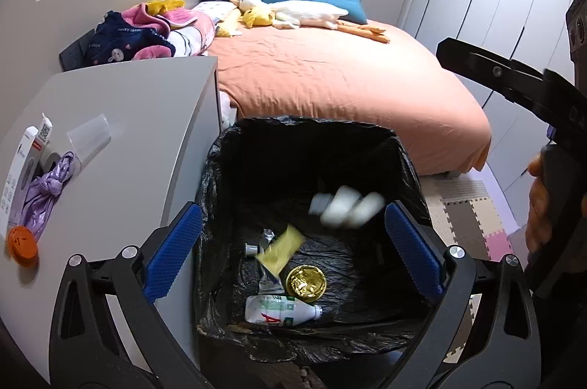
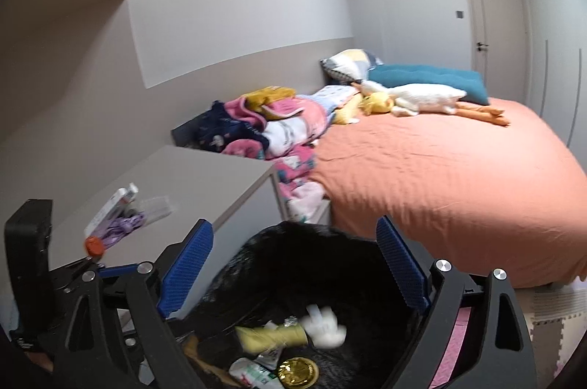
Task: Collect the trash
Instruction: 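Open both tools over the bin to drop the wrapper and foam, then move both tools back over the table toward the orange cap and cup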
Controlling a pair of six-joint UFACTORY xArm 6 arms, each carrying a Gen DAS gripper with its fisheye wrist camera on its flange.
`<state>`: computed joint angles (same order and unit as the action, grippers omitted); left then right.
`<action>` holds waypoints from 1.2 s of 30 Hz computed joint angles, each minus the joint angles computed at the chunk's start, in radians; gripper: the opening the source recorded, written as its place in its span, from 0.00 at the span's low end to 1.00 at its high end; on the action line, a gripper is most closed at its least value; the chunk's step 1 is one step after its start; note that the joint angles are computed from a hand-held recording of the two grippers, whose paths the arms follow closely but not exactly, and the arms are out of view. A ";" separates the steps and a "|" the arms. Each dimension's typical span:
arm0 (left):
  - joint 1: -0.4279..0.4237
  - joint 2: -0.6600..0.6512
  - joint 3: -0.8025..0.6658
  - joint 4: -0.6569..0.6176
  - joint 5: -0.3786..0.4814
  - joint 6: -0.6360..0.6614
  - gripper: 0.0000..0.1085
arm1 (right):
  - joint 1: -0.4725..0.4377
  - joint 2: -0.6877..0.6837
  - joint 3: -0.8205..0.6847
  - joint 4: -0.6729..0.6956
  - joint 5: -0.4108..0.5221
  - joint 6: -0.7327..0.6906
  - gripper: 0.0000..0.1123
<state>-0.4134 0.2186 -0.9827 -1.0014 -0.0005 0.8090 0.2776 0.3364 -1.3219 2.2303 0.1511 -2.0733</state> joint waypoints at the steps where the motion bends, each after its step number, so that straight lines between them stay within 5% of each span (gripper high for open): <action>1: 0.001 0.002 -0.001 0.011 -0.001 -0.008 0.89 | -0.004 0.001 -0.002 0.015 -0.002 -0.013 0.81; 16: 0.016 -0.013 0.026 0.014 -0.022 -0.016 0.89 | 0.019 0.030 -0.028 -0.023 0.004 0.031 0.81; 24: 0.069 -0.041 0.090 0.157 -0.055 -0.156 0.89 | 0.061 0.062 -0.057 -0.093 0.009 0.101 0.81; 36: 0.155 -0.105 0.175 0.109 -0.097 -0.132 0.89 | 0.147 0.129 -0.128 -0.247 0.010 0.237 0.81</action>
